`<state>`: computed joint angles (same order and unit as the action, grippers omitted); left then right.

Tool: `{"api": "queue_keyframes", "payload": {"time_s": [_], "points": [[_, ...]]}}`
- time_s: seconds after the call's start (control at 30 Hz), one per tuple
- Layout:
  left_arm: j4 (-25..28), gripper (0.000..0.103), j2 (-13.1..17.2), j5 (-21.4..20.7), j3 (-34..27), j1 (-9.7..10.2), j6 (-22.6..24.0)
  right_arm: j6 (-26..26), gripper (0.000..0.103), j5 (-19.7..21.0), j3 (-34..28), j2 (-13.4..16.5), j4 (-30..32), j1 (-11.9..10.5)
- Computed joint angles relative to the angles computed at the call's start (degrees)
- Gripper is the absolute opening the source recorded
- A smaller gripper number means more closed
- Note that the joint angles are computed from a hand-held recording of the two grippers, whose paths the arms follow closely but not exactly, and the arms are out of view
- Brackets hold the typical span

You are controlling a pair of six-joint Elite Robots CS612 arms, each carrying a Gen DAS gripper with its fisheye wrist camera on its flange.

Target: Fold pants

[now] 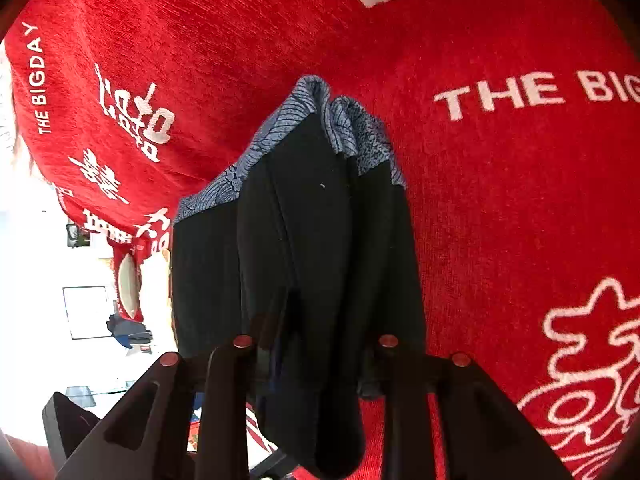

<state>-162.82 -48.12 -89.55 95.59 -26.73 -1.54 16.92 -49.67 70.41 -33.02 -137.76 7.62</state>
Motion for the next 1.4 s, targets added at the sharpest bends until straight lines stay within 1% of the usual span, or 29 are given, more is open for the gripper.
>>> {"api": "queue_keyframes", "payload": {"time_s": [0.03,0.1,0.13,0.17,0.23,0.27,0.3,0.33,0.4,0.43,0.47,0.53,0.57,0.6,0.63,0.67,0.7,0.73,0.83,0.9,0.97,1.0,1.03,1.1,1.17,1.23,1.4], "points": [[0.29,0.058,-0.41,-0.23,0.18,0.27,-0.13,-0.02,0.036,-0.99,0.04,-0.32,0.28,0.17],[0.29,0.058,-1.54,-1.39,0.73,1.35,-1.13,-0.37,0.048,-3.88,0.54,-1.29,0.43,0.35],[0.05,0.058,-1.90,-1.22,0.93,1.70,-1.71,-0.43,0.050,-6.53,0.94,-1.96,0.32,0.53],[-0.82,0.058,-2.36,0.03,1.19,2.28,-2.60,-0.59,0.050,-10.39,1.43,-2.85,0.42,0.85],[-1.74,0.058,-2.61,3.08,0.77,3.33,-4.04,-0.64,0.050,-15.74,2.31,-4.14,0.65,1.22],[-2.04,0.058,-2.43,5.78,0.02,4.13,-5.51,-0.28,0.042,-17.89,2.66,-4.71,0.72,1.43],[-1.70,0.058,-2.02,7.52,-0.91,4.85,-6.62,0.06,0.027,-18.72,3.02,-5.12,0.30,1.51],[-1.01,0.058,-1.60,8.88,-1.76,5.41,-7.37,0.20,0.023,-19.06,3.56,-5.53,-0.47,1.53],[2.54,0.058,0.50,13.30,-5.32,6.97,-10.39,-0.04,0.022,-19.40,4.00,-6.10,-2.17,1.87],[3.72,0.058,1.21,13.45,-6.68,7.46,-11.50,-0.78,0.022,-19.34,4.01,-6.23,-2.83,2.11],[5.85,0.058,2.59,12.99,-8.68,8.43,-13.60,-2.08,0.022,-18.98,3.68,-6.17,-3.01,2.44],[10.10,0.058,4.16,11.84,-10.83,9.43,-16.37,-4.38,0.022,-18.94,2.77,-5.78,-2.52,3.16],[12.89,0.058,5.01,10.42,-11.86,10.01,-18.29,-6.02,0.022,-19.49,2.08,-5.41,-1.43,3.67],[13.84,0.058,5.51,8.75,-12.15,10.47,-19.63,-7.06,0.022,-20.03,1.64,-5.11,-0.18,4.08],[14.27,0.059,5.90,7.38,-12.16,10.83,-20.96,-7.41,0.022,-20.32,1.73,-5.00,0.34,4.29],[13.53,0.060,6.01,6.00,-11.67,11.15,-22.06,-7.61,0.022,-20.88,1.75,-4.77,1.04,4.54],[12.41,0.065,5.96,4.88,-11.03,11.39,-22.98,-7.74,0.022,-21.69,2.06,-4.64,1.04,4.74],[11.95,0.067,5.90,4.47,-10.63,11.50,-23.64,-7.59,0.021,-22.21,1.99,-4.41,0.85,4.97],[10.94,0.068,6.40,3.58,-10.55,11.67,-22.90,-7.58,0.020,-23.26,3.81,-4.54,-2.59,5.15],[11.34,0.076,6.68,4.52,-10.77,11.57,-22.79,-8.91,0.020,-25.13,4.56,-4.60,-4.17,5.60],[12.13,0.080,7.02,4.03,-11.42,11.74,-23.90,-9.99,0.020,-27.86,4.74,-4.37,-5.76,6.41],[12.34,0.083,7.10,3.75,-11.57,11.86,-24.49,-9.86,0.020,-28.63,5.00,-4.41,-6.41,6.64],[12.44,0.084,7.08,3.36,-11.57,12.03,-25.16,-9.53,0.021,-28.92,5.04,-4.41,-6.69,6.78],[12.27,0.084,7.09,2.76,-11.58,12.31,-25.54,-8.45,0.021,-28.62,5.33,-4.47,-7.20,6.68],[12.51,0.084,6.45,3.71,-11.20,12.07,-24.88,-7.64,0.022,-27.85,5.40,-4.47,-7.23,6.49],[12.09,0.084,5.36,5.48,-10.11,11.53,-23.49,-7.51,0.022,-27.37,6.02,-4.76,-7.62,6.23],[9.70,0.084,2.22,6.76,-6.10,10.30,-19.13,-6.77,0.023,-27.37,7.50,-5.62,-8.86,5.90]]}}
